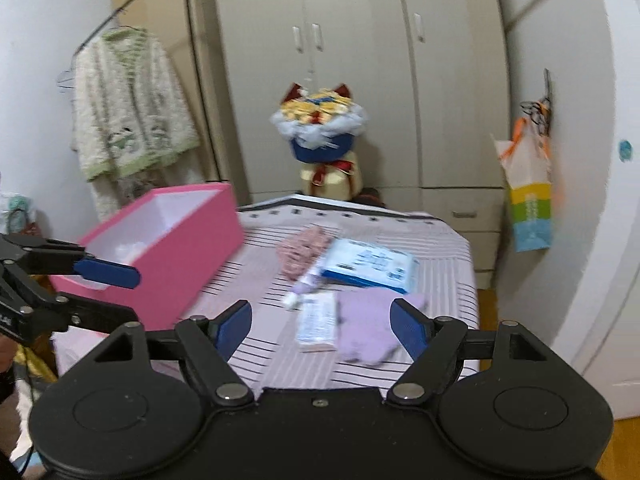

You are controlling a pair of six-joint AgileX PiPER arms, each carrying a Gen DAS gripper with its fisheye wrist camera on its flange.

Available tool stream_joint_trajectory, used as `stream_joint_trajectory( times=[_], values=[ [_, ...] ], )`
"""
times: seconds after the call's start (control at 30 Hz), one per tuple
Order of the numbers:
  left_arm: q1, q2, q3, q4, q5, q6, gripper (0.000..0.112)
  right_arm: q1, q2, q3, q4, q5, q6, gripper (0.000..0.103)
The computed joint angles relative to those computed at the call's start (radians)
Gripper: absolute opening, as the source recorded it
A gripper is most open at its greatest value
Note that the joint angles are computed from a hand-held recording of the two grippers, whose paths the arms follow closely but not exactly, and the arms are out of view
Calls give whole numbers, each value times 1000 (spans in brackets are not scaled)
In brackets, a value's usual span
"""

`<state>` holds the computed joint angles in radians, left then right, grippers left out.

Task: Organize soft objects
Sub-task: 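Move both grippers back to the small items on the bed, then grasp the white-purple toothpaste tube with the left gripper while the right grasps the white wipes packet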

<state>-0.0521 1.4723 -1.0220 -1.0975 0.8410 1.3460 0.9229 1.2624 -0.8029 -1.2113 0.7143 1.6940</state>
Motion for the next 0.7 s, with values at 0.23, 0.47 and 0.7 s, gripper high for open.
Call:
stream_joint_trajectory(
  times=[0.23,0.47,0.7],
  values=[
    [-116,111,-31,-29,-203,-56,74,-155,80,52,-145,-220,73,80],
    [-202,264,-164,44,-306,-230,66,-223,227,0,-274,-364,83,62],
    [-280,390,-279,139,-471,-402,55,-274,363,-116,-259,-414,-11,56]
  ],
)
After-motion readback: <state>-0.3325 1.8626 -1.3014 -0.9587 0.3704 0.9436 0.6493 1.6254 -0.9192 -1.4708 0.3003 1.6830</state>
